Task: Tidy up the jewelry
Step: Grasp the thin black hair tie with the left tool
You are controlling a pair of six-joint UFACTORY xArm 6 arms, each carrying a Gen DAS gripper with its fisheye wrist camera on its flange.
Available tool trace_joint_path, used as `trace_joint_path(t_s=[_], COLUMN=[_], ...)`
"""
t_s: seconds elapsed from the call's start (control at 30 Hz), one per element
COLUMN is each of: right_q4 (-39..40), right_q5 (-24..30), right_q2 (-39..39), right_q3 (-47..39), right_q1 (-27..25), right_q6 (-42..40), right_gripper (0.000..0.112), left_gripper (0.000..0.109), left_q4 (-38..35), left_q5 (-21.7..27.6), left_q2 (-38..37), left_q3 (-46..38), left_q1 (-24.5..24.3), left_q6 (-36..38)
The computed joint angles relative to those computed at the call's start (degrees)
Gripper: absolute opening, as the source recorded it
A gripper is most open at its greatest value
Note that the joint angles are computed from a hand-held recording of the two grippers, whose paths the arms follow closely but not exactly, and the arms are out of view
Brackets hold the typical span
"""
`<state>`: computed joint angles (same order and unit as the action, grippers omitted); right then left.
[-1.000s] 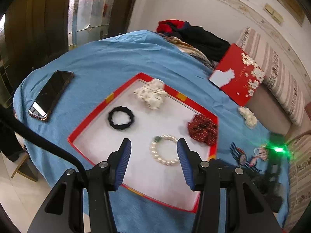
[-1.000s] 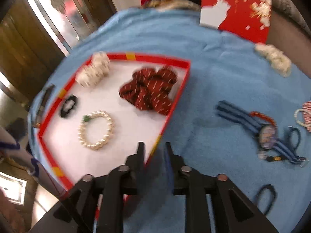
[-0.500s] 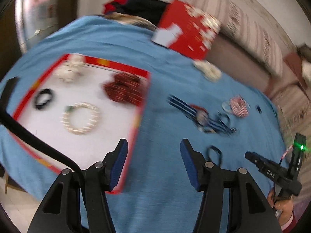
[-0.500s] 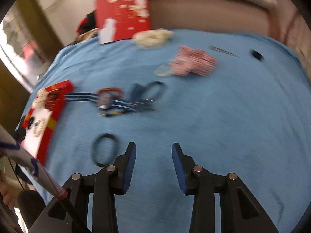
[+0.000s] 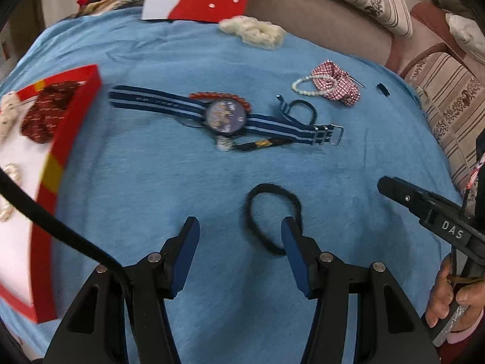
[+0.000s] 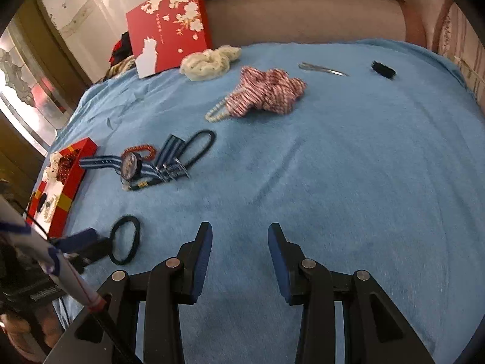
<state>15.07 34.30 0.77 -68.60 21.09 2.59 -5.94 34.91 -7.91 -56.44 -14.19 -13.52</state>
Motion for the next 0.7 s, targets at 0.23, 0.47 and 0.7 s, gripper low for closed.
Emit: trace_joint_path(t_s=[0.23, 0.47, 0.7], right_q4=[8.52, 11.2, 3.58], right_q5=[3.04, 13.34, 20.98], right_q2=[7.5, 21.04, 32.05], right_q3=[-11.98, -31.7, -45.0], right_q1=[1.6, 4.4, 8.41], right_q6=[-9.49, -16.52, -19.03], right_gripper=[0.045, 0.045, 0.045], left_gripper=[0.052, 0.003, 0.003], left_q4=[-0.3, -10.93, -23.48], left_q5=[-6.0, -6.14, -6.07], left_q2=[1.55, -1.66, -4.87], left_q3=[1.02, 3.77, 6.51], left_q1=[-0.45, 2.29, 6.92], left_q6=[-0.29, 5.98, 14.68])
